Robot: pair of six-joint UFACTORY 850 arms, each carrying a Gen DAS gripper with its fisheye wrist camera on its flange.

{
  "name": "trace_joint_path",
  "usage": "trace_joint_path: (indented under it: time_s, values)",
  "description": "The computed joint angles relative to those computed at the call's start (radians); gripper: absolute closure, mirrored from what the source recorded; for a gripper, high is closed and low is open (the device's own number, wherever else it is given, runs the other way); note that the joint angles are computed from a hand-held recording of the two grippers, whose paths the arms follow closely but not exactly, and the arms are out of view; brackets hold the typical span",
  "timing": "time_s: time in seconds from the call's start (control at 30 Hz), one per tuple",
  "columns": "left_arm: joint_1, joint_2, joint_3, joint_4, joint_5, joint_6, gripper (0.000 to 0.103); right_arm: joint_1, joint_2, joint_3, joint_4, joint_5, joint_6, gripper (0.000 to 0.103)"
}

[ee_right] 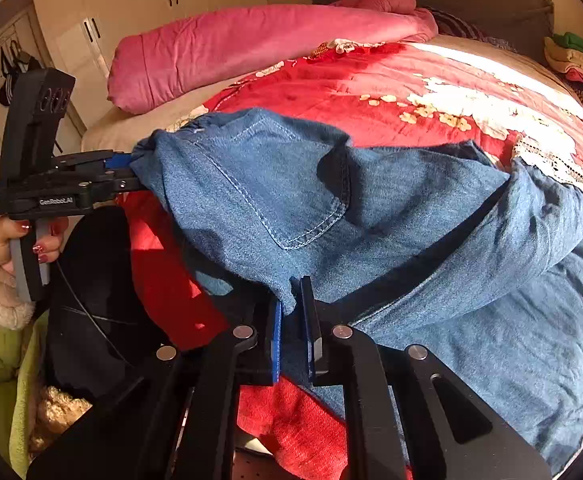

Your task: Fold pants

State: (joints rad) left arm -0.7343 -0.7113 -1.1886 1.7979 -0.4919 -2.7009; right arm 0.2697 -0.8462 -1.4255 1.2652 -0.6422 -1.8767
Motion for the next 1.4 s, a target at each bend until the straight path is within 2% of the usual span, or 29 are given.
trace_joint_path:
  time_s: [0.2, 0.27, 0.5, 0.63, 0.67, 0.73, 0.83, 0.97, 1.07, 1.17, 1.3, 1.4]
  values:
    - [-0.024, 0.043, 0.055, -0.003, -0.015, -0.058, 0.039, 0.0, -0.006, 0.023, 0.029, 0.0, 0.023, 0.084]
    - [-0.034, 0.057, 0.062, -0.043, -0.028, -0.031, 0.039, -0.001, -0.004, 0.027, 0.037, -0.003, 0.026, 0.081]
    - [-0.069, 0.109, 0.074, -0.01, -0.109, -0.071, 0.039, 0.003, 0.002, 0.037, 0.017, -0.016, 0.039, 0.065]
    - [-0.049, 0.072, 0.011, 0.073, -0.062, -0.134, 0.04, 0.0, 0.005, 0.042, 0.01, -0.032, 0.05, 0.06]
    - [-0.044, 0.057, -0.008, 0.114, -0.05, -0.165, 0.041, -0.002, 0.005, 0.041, 0.007, -0.036, 0.056, 0.06]
    - [-0.034, 0.021, -0.051, 0.148, -0.021, -0.176, 0.064, -0.005, 0.006, 0.041, 0.004, -0.043, 0.067, 0.059]
    - [-0.012, -0.036, -0.114, 0.112, 0.056, -0.145, 0.087, -0.016, 0.013, 0.045, 0.002, -0.066, 0.087, 0.059]
    - [-0.007, -0.083, -0.156, -0.05, 0.084, 0.003, 0.088, -0.035, 0.045, 0.074, 0.069, -0.096, 0.043, 0.059]
    - [-0.006, -0.103, -0.166, -0.155, 0.085, 0.1, 0.088, -0.038, 0.071, 0.1, 0.158, -0.086, -0.034, 0.059]
    - [-0.005, -0.116, -0.163, -0.172, 0.094, 0.108, 0.088, -0.026, 0.072, 0.098, 0.197, -0.051, -0.056, 0.059]
    - [-0.001, -0.127, -0.16, -0.13, 0.101, 0.06, 0.088, -0.009, 0.041, 0.07, 0.167, -0.01, -0.004, 0.059]
    - [0.005, -0.14, -0.169, -0.103, 0.108, 0.035, 0.088, 0.015, -0.011, 0.014, 0.023, 0.085, 0.188, 0.058]
